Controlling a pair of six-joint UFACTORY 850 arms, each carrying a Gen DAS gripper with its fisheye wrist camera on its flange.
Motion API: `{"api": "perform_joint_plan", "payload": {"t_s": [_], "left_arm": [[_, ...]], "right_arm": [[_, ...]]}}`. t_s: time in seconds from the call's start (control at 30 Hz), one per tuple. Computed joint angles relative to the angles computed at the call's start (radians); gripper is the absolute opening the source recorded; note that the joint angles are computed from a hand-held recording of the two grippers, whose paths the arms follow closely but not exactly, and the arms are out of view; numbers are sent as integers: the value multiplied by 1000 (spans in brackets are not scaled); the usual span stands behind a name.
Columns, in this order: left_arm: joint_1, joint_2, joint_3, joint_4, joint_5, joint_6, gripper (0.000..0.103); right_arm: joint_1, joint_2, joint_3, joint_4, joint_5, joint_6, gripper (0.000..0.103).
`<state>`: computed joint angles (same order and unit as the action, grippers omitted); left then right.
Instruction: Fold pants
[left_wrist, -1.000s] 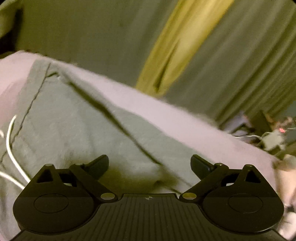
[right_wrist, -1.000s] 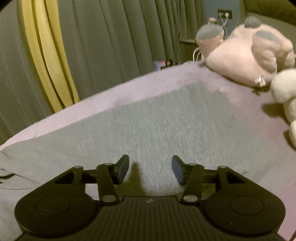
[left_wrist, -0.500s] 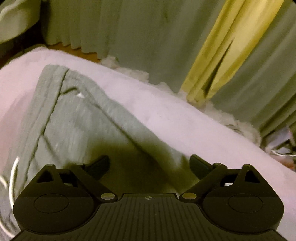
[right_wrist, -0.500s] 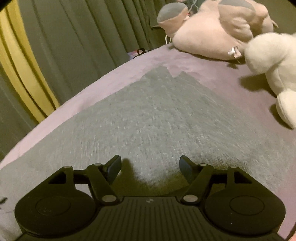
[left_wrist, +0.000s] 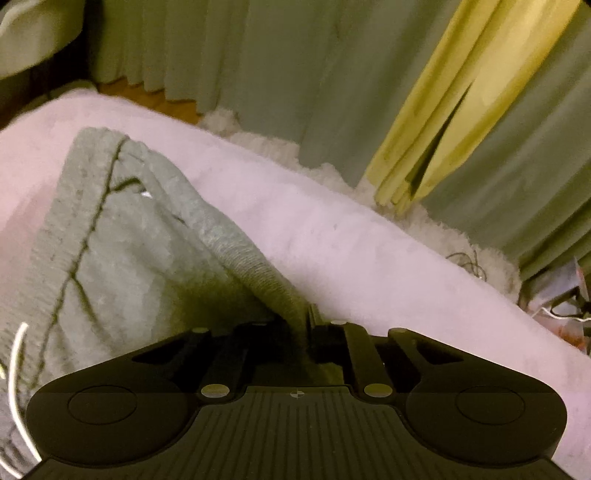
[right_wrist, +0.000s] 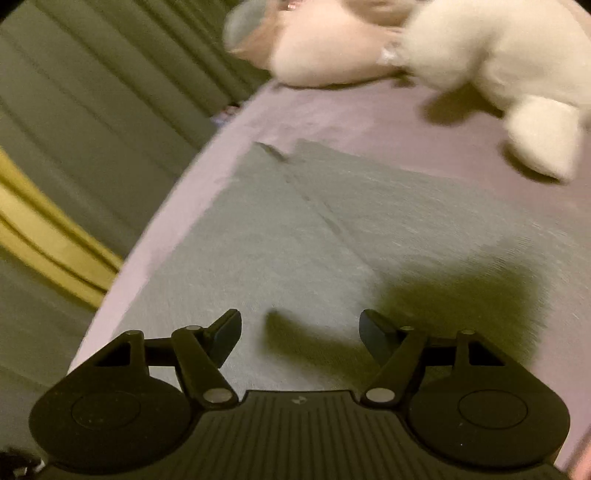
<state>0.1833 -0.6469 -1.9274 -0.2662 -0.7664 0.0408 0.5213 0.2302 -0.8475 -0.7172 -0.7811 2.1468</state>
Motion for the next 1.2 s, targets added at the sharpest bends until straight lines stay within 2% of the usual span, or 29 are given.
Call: {"api": "perform_joint_plan", "payload": {"t_s": [0.07,0.17,0.3,0.43,0.47,0.53,0.6,0.8,0.9,0.97,1.03,1.1,1.2], "left_arm": [[-1,31,34,-10,18,0,10],[14,69,69,-60,26,28,10],[30,110,106,-100,24,63,10],[46,149,146,-130,19,81,10],[49,158,154,-135,14,78,10],[60,185,180,-157,9,94,10],[74,225,208,-183,5,131,10],[134,380,312,-389,-4,321,10],[190,519,458,-580,12,523,10],[240,600,567,-673,-33,642,11],[258,660,670,-623,-48,661,11],[254,703,770,-553,-21,664,11],[234,698,863,-381,-29,522,11]], "right_arm": [[-3,19,25,20,54,32,62],[-9,18,17,94,70,33,52],[-19,11,17,133,108,42,50],[-59,10,58,62,215,147,49],[-61,10,67,17,228,200,38],[-91,-6,61,8,273,179,5],[-114,-23,21,6,281,122,4],[-141,14,-127,-319,265,179,4],[-137,84,-142,-418,225,191,4],[-114,143,-117,-409,175,129,4],[-81,198,-64,-361,126,61,4],[-44,231,-4,-267,61,-18,4],[-32,239,108,-68,1,-94,4]]}}
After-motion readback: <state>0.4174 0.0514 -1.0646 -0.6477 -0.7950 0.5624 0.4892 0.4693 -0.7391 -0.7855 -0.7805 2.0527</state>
